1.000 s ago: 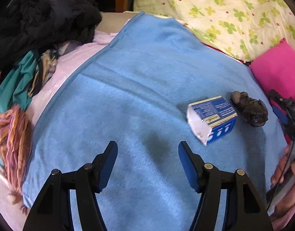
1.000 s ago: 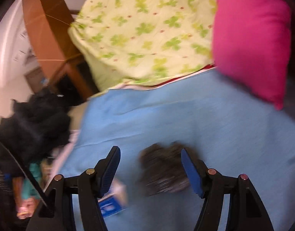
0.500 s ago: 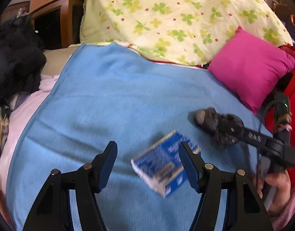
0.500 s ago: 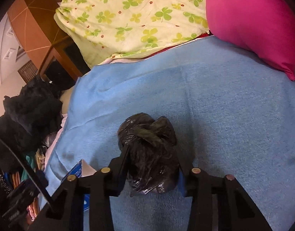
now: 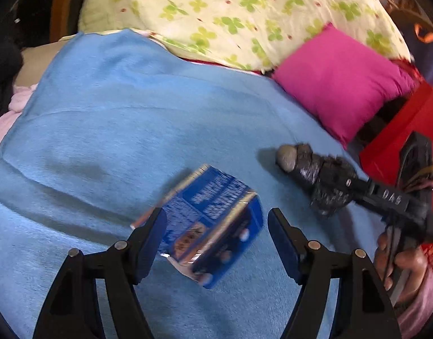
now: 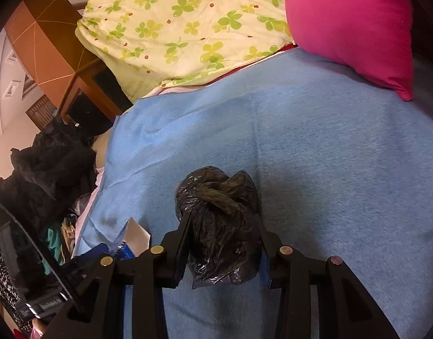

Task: Collect trash
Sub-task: 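Grasp the blue-and-white medicine box with the left tool while the right tool holds the black bag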

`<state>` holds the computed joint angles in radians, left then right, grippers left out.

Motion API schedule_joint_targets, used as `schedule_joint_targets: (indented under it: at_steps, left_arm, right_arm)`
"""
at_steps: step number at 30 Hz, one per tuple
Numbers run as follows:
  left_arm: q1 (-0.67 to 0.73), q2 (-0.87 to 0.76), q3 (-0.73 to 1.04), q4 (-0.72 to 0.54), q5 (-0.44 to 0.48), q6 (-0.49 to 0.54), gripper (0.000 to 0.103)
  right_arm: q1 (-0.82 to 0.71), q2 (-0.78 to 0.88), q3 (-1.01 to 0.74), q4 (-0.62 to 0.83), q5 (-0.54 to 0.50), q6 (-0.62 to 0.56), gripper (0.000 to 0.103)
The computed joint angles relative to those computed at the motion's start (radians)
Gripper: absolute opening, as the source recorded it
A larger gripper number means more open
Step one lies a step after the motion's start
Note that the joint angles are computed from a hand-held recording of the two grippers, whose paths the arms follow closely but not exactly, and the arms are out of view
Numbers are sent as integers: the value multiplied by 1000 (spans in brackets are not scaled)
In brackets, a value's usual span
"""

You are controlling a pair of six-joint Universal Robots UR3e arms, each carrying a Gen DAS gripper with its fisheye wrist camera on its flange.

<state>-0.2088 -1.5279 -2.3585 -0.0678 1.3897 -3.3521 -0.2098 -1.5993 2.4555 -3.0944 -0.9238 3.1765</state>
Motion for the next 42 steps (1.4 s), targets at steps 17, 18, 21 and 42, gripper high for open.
schedule_joint_targets:
  at_steps: [17,18,21,42]
  left_arm:
    - [17,-5,16,-20,133,49,76]
    - [57,-2,-6,0,72,46,76]
    - [164,2,-64,33,-123,76,77]
    - [-128,-16,67,-87,215,100,79]
  right_arm:
    - [-91,-144,54,171,24,-106,42]
    - [-92,-142,54,172,24,-106,42]
    - [-91,-137,55,168,24,-108,42]
    - [-68,-114,47,153,-1,-80,44]
